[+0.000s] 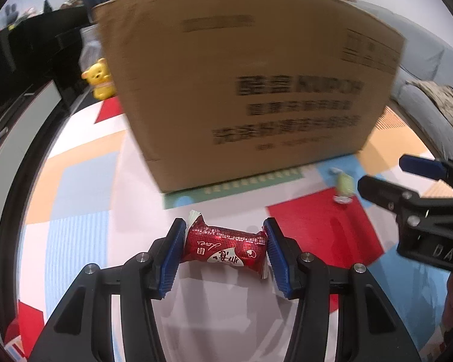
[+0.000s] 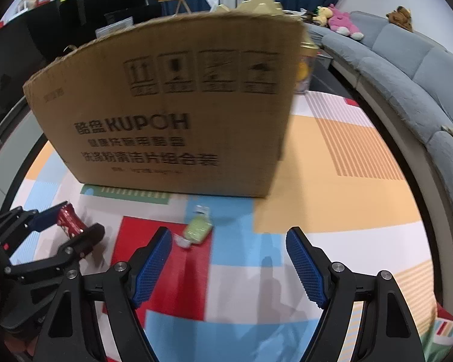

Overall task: Organize snacks
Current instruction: 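Grasp the red wrapped candy with left tool while right grasps green candy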

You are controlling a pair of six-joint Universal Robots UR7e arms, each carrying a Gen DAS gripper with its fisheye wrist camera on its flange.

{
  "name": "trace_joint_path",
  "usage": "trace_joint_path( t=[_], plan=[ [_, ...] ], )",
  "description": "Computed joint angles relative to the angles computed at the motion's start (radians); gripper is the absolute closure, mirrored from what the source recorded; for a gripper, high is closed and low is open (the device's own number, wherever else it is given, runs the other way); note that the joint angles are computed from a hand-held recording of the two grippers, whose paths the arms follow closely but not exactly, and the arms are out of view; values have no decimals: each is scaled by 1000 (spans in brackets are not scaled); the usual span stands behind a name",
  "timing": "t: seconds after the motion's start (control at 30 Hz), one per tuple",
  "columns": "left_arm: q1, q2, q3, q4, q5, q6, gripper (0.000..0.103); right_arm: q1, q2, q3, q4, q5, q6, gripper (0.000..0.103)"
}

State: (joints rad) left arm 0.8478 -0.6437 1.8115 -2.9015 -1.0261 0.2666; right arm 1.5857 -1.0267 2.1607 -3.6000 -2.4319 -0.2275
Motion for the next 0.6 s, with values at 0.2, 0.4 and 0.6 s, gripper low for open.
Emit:
trace_joint_path(
  t=[0.2,0.4,0.6],
  plan=[
    [28,-12,-11,3,15,-12,51,-7,34,-40,31,21,28,34],
    [14,26,-46,-3,20,-41,51,-16,45,-60,76,23,58,56],
    [8,25,-37,-15,19,-48,51,-24,50,-44,79,22,63,71]
  ],
)
